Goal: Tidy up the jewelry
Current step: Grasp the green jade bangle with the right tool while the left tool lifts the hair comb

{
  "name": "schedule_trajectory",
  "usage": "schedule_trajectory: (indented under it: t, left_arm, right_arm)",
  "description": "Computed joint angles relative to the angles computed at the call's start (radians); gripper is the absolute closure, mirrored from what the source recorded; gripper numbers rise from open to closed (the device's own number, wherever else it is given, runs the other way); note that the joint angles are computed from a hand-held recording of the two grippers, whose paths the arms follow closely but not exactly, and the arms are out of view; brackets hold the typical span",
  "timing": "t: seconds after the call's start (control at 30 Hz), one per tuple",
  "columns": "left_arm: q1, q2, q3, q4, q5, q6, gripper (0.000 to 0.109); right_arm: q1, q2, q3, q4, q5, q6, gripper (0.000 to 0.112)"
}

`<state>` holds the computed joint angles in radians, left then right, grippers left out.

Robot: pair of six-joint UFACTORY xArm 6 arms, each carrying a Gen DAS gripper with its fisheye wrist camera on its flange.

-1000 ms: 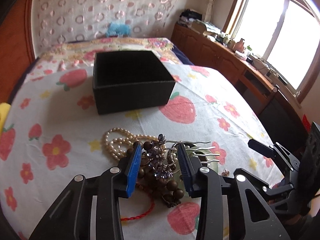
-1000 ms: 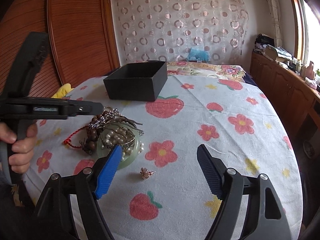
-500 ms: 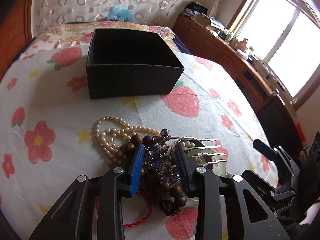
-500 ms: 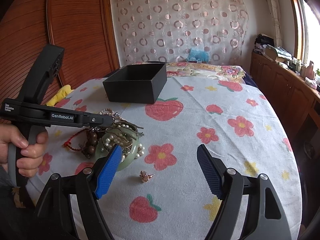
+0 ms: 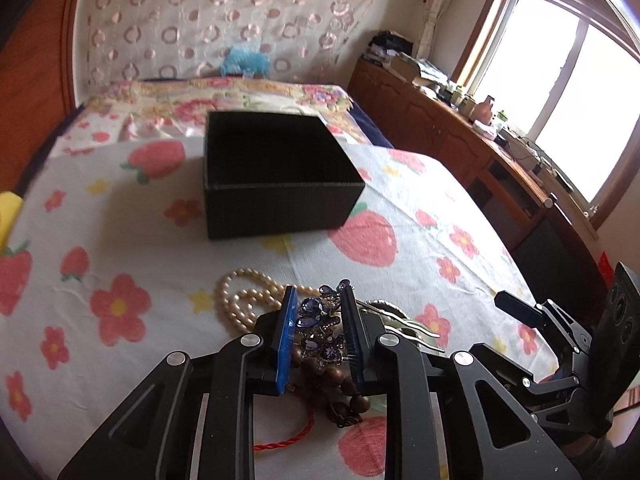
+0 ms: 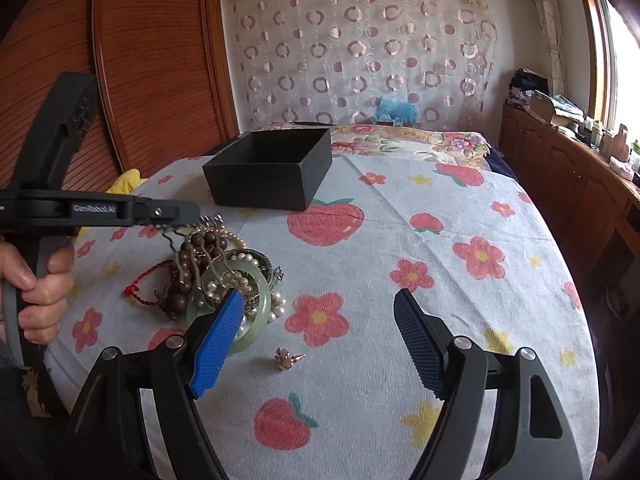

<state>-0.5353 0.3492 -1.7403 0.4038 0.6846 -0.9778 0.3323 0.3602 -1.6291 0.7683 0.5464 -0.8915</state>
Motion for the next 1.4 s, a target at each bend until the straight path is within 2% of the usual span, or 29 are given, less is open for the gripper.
schedule_trajectory:
  t: [0.07,0.17,0.27,0.5,0.73,0.8,0.87,0.97,1.23,1.4]
  left_arm:
    - [-0.007,-0.012,0.001,0.063,0.015,-0.036,0.088]
    - [-0.012,-0.038,0.02,0.135,0.028,-0.081,0.088]
    - [-0.009,-0.076,0.067,0.183,0.023,-0.125,0.088]
    - [-0.01,-0.126,0.125,0.263,0.026,-0.204,0.088]
    - [-0.01,-0.15,0.16,0.297,0.02,-0.235,0.088]
    - [-0.012,-0.154,0.167,0.306,0.022,-0.24,0.088]
    - [-0.015,-0.162,0.179,0.319,0.023,-0.25,0.088]
    - [-0.015,-0.169,0.187,0.335,0.028,-0.261,0.088]
    - [-0.017,-0.163,0.166,0.372,0.046,-0.285,0.088]
    - [-0.008,-0.141,0.124,0.393,0.054,-0.268,0.088]
  right_arm:
    - [0.001,0.01,-0.014,-0.007,0.01,0.002,0.034]
    - [-0.001,0.035,-0.051,-0.027,0.047,0.014,0.044]
    - [-0.005,0.065,-0.1,-0.041,0.113,0.022,0.056]
    - [0.008,0.109,-0.167,-0.078,0.226,0.041,0.072]
    - [0.026,0.137,-0.206,-0.166,0.253,0.077,0.076]
    - [0.028,0.141,-0.211,-0.172,0.266,0.072,0.081]
    - [0.031,0.135,-0.2,-0.177,0.25,0.064,0.094]
    - [0.026,0.139,-0.207,-0.156,0.251,0.049,0.103]
    - [0.023,0.104,-0.198,-0.087,0.203,-0.016,0.103]
    - [0.019,0.167,-0.315,-0.094,0.222,0.007,0.103]
